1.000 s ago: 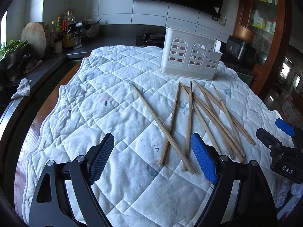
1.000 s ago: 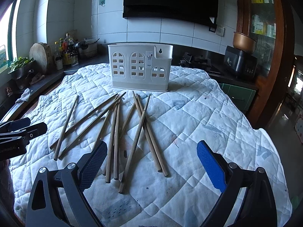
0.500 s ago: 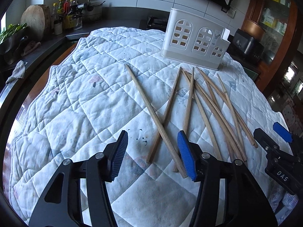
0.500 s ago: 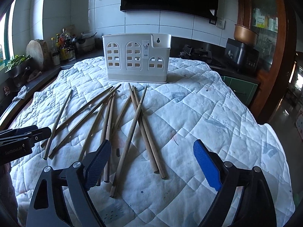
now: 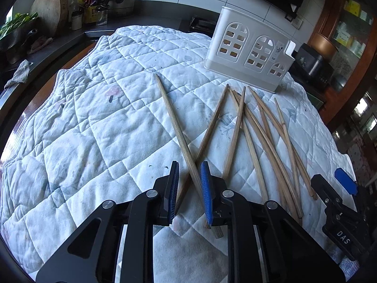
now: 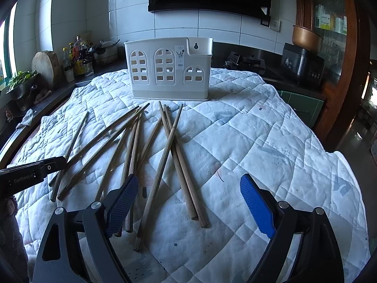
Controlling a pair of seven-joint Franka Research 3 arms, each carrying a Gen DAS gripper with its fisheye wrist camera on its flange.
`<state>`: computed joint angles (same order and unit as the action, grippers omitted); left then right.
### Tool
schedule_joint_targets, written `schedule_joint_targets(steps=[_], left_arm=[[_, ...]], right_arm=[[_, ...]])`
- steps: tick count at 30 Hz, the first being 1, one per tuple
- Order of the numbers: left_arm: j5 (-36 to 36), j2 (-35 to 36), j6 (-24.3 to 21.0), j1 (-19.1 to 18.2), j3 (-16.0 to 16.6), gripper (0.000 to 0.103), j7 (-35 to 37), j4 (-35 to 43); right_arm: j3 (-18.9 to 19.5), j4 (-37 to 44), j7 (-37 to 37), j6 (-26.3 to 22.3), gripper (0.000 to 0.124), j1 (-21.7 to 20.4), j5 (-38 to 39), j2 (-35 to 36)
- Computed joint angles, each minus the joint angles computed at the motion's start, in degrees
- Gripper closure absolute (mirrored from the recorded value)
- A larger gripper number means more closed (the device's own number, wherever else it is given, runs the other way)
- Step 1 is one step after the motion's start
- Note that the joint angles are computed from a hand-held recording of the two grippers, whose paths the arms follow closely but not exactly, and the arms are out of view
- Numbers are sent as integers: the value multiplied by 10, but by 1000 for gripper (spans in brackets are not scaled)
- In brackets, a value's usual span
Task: Organize utensils
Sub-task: 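Lower the left tool toward one chopstick while the right tool approaches another, then close the left tool on a chopstick while the right tool closes on another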
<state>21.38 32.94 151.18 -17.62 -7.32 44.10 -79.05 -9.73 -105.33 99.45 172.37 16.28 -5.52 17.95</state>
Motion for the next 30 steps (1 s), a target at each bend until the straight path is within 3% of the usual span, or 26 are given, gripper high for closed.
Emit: schedule_joint_targets(steps=[11,22,30], left_arm=[[-33,1,12,18,-14,94,22,-6],[-47,-9,-3,36,-22,95,69,-20],[-85,1,-2,48,-34,94,100,-13]], right_arm=[[-3,-2,0,1,39,4,0,-2],[-9,-8,17,0,40,9,-22,-10],[8,5,6,-18,49,-6,-10,-3]])
